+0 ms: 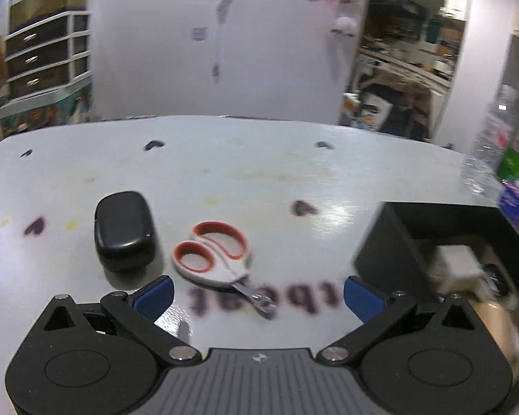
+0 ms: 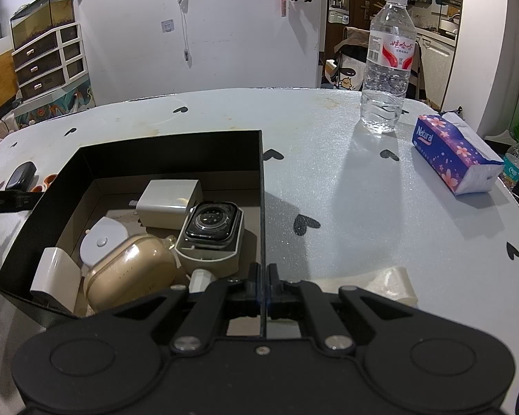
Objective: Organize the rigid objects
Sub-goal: 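Move the left tool to the orange-handled scissors and grasp them, then carry the scissors into the black box and open the left tool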
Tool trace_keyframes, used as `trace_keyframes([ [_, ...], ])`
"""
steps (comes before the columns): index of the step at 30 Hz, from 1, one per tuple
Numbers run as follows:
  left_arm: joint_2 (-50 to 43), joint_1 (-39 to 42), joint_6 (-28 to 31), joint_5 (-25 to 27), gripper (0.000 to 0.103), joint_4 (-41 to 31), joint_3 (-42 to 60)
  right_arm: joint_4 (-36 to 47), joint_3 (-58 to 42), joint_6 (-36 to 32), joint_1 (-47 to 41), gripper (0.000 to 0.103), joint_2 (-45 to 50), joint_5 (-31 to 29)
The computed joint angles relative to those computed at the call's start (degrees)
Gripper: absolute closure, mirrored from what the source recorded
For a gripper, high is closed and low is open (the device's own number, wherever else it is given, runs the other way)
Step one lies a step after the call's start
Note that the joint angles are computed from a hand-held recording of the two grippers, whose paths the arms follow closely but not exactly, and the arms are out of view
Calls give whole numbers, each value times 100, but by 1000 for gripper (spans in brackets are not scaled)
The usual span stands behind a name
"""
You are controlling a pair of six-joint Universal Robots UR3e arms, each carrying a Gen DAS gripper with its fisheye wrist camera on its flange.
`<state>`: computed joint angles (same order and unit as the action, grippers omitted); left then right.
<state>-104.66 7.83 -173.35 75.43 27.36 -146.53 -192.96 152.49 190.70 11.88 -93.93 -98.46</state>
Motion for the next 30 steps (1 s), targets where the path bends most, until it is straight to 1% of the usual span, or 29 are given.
trace_keyframes([
  [6,-983,-375,-422,665,2,344,740,-8,4,-2,-5,100,2,9],
  [8,-1239,-501,-484,914,7,574,896,-9,-4,6,2,100,10,4],
  [10,-1459,-619,-394,1159,16,814,1007,-13,4,-1,-6,100,4,13],
  [11,-1569,-673,-354,1258,17,932,1064,-11,-3,2,3,100,11,1],
  [14,-1679,-621,-245,1151,30,1309,938,-14,-4,0,6,100,19,-4],
  [15,-1661,-595,-189,1075,38,1350,892,-11,-8,2,10,100,22,-11],
  [20,-1343,-544,-125,938,39,1022,753,-5,-13,9,28,100,28,-29],
  [22,-1161,-466,-116,760,39,929,636,-5,-4,7,27,100,20,-31],
  [24,-918,-414,-72,576,39,1004,413,-13,1,8,23,100,19,-24],
  [30,283,-156,-22,-310,39,916,-257,-7,-14,11,29,100,30,-29],
])
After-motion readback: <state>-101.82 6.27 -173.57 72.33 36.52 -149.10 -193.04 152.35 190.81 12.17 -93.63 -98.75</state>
